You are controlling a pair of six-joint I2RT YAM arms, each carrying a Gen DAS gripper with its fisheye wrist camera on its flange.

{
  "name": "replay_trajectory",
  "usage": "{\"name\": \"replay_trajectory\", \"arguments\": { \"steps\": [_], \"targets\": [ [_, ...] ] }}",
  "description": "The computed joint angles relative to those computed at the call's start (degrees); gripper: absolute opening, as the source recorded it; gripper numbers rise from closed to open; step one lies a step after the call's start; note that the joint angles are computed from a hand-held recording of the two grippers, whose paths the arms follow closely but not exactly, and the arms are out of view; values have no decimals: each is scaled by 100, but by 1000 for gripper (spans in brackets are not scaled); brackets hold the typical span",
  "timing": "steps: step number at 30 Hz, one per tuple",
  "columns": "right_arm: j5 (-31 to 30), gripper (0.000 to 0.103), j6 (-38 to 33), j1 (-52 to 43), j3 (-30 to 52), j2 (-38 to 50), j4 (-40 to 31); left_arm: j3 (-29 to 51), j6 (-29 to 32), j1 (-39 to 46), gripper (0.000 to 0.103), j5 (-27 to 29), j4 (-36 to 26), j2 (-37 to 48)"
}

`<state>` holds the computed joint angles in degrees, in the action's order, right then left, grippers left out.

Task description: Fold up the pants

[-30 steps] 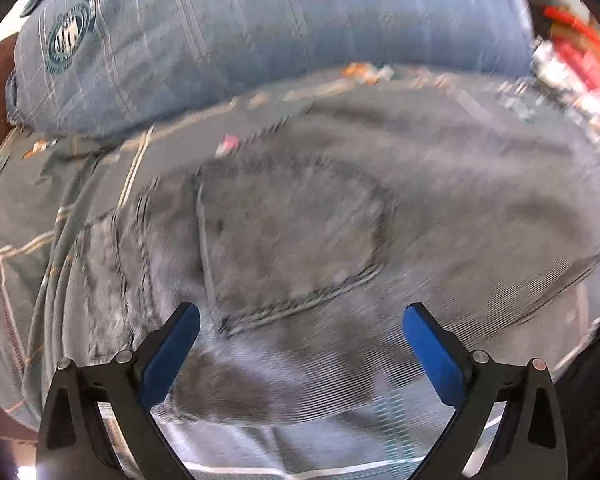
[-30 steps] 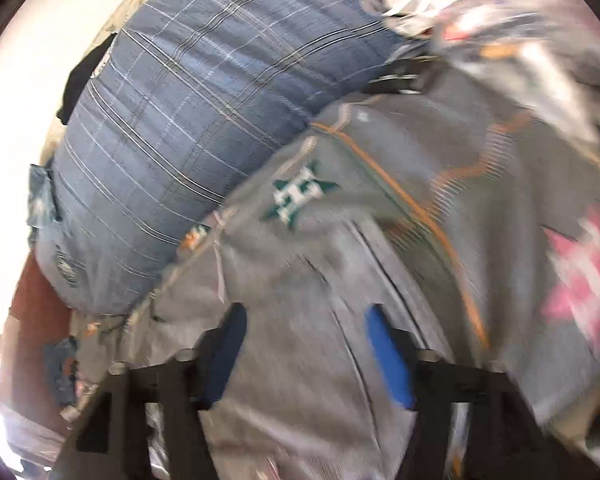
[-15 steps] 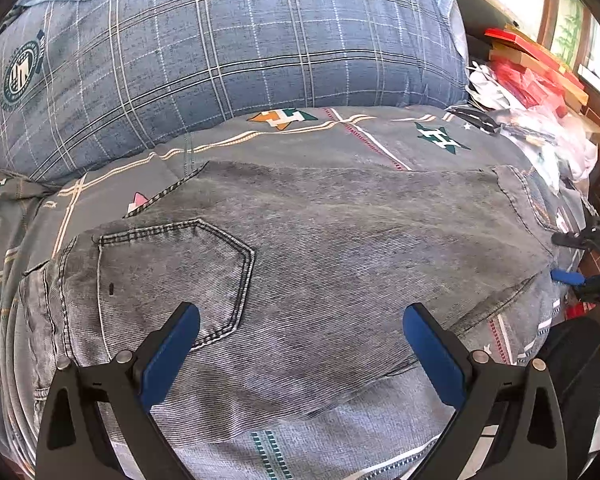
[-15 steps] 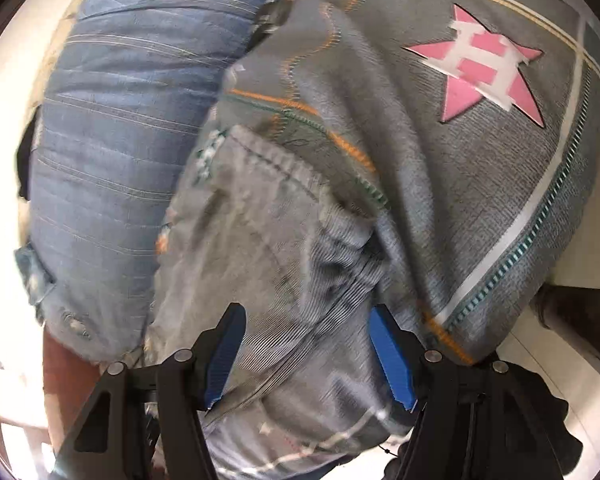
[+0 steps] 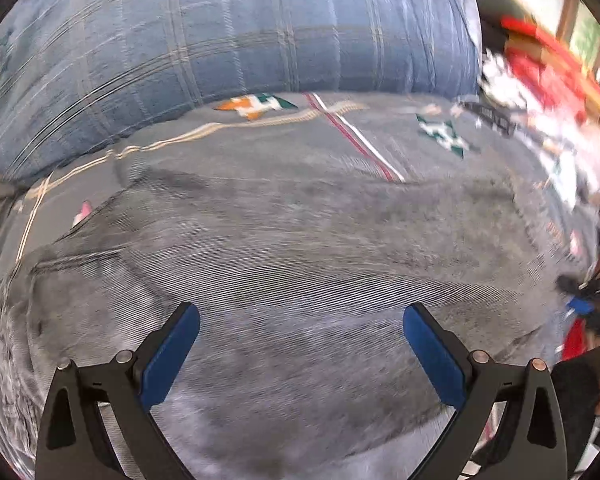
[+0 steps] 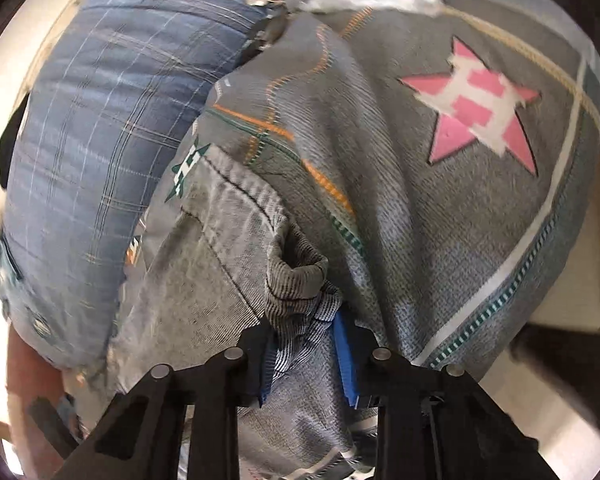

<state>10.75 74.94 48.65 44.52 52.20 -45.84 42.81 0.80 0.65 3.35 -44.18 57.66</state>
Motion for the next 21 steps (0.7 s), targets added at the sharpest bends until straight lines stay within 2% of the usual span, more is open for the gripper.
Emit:
{"name": "replay_trajectory", "arguments": {
  "steps": [2, 4, 8, 9, 11, 12, 14, 16, 17, 18, 21],
  "targets": [
    [424, 24, -117, 301, 381, 231, -233, -11, -182, -497, 102, -434, 184, 213],
    [614, 22, -298, 420, 632, 404, -353, -11, -336, -724, 102, -620, 307, 354],
    [307, 22, -543, 106, 484, 489, -175, 74, -526, -1221, 103, -1244, 425, 1105],
    [331, 22, -574, 133, 514, 477, -217, 104, -470, -1237, 103, -1276, 419, 1067],
    [384, 22, -666, 147, 637, 527, -224, 475, -421, -1199, 102, -1163, -114, 1098],
    [458, 22, -706, 196, 726, 574, -272, 499, -403, -1192, 102, -1101, -118, 920],
    [606, 21, -781, 316, 925, 706, -390, 506, -465, -1338, 102, -1315, -39, 683],
    [725, 19, -821, 439, 1126, 865, -480, 545, -501, -1535, 102, -1591, -10, 1177],
    [808, 19, -846, 511, 1260, 973, -526, 388, -403, -1526, 103, -1534, 137, 1435],
    [934, 18, -905, 614, 1432, 1091, -596, 316, -471, -1313, 103, -1245, 295, 1406],
    [1544, 16, -1294, 1167, 2412, 1747, -961, 492, -182, -791, 103, -469, -2, 1315]
  ]
}}
